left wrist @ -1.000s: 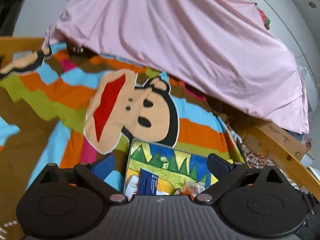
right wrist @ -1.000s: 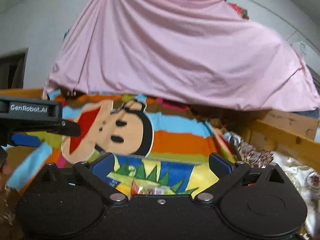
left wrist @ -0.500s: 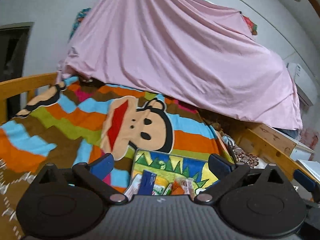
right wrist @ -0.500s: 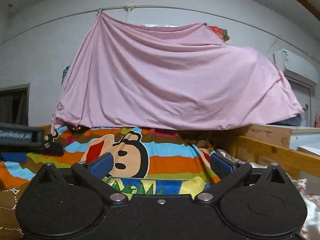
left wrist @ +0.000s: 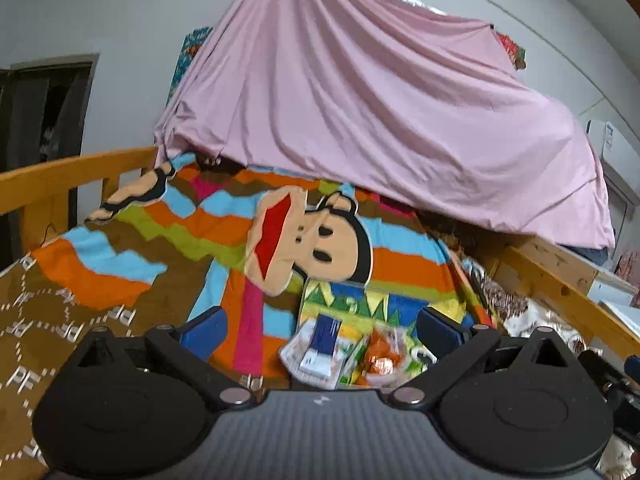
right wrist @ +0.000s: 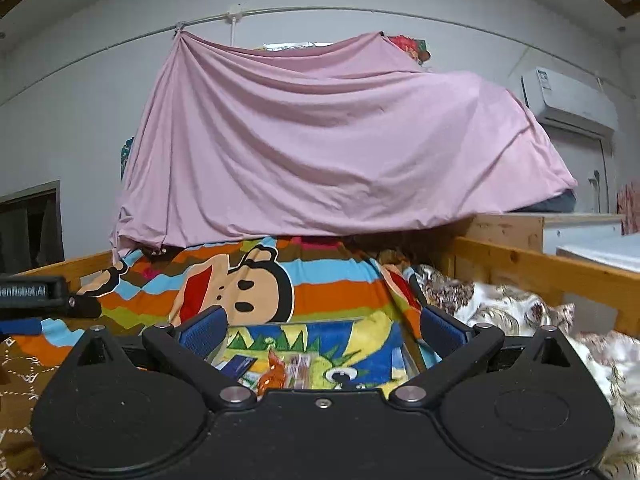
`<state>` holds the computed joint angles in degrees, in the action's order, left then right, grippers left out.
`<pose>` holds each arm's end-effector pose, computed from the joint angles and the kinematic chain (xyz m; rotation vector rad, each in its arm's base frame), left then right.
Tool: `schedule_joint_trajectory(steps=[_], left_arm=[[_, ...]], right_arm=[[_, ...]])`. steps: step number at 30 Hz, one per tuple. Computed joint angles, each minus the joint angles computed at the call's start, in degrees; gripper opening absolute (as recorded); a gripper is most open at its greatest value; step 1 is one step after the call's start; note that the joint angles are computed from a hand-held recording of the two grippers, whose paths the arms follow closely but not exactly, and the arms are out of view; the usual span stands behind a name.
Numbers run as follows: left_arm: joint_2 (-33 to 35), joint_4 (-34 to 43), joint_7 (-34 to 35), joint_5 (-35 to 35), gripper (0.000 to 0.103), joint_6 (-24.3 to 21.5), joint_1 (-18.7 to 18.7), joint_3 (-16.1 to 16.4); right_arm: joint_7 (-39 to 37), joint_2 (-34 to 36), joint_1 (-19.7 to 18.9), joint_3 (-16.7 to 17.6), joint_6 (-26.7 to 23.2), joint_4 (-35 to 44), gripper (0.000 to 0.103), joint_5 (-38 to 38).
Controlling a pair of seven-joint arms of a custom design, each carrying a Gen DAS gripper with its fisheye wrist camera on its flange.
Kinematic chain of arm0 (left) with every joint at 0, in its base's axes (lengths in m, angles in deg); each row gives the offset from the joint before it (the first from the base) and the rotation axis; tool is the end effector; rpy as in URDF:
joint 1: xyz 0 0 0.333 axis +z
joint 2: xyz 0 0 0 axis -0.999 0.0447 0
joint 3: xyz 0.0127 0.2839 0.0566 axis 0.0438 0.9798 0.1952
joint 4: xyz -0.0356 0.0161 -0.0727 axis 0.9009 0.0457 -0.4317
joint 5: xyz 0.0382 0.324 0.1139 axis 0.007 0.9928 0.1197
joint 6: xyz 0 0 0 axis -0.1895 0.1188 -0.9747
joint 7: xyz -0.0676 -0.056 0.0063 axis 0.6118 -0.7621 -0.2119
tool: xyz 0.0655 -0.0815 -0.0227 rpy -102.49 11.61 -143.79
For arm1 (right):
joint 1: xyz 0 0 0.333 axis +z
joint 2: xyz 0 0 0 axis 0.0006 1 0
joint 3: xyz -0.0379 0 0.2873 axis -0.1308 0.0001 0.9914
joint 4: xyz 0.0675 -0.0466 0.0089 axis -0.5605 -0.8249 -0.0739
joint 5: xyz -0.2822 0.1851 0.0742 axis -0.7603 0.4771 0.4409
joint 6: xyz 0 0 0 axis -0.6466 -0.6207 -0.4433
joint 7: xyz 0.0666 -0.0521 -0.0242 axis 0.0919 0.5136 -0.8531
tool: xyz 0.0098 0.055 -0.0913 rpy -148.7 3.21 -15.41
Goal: Organize snacks
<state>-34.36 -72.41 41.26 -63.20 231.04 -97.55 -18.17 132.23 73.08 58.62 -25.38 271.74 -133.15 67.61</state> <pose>0.7146 -0.0867 0.4223 -1.6512 1.3654 -1.2433 0.6594 0.2646 0.4149 -1.2434 1.3415 -1.1225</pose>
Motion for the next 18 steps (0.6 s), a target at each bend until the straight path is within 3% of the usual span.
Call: schedule_joint_trajectory(steps=[3, 6, 8, 12, 15, 18], left_arm=[[-2.9, -6.9, 0.6, 0.2, 0.103, 2.6, -0.8, 1.3], [-4.7, -11.2, 2.4, -0.2, 0.102, 2.2, -1.7, 2.3], [-6.0, -13.4, 3.2, 0.4, 0.102, 1.1, -0.1, 0.2], [-8.5, -17.8, 4.3, 2.0, 0.103, 0.6, 2.6, -3.2], [-10.1, -21.0, 5.2, 2.7, 0.103, 0.3, 2.4, -3.1], [-10.9, -23.1, 6.4, 4.3, 0.103, -1.5, 5.2, -6.8]], right_arm=[[-3.6, -4.7, 1.5, 4.2, 2.5, -5.3, 0.102, 0.3], [-6.8, -8.6, 2.4, 7.6, 3.4, -9.3, 0.102, 1.5], [-8.4, -9.8, 3.4, 8.3, 3.0, -10.9, 0.102, 3.1], [-10.1, -11.0, 6.4, 7.3, 1.1, -14.0, 0.102, 7.0], [-7.6, -12.6, 8.0, 6.9, -1.0, -16.7, 0.102, 7.0], [-3.3, -11.7, 10.7, 3.5, -5.5, -18.2, 0.102, 6.9]])
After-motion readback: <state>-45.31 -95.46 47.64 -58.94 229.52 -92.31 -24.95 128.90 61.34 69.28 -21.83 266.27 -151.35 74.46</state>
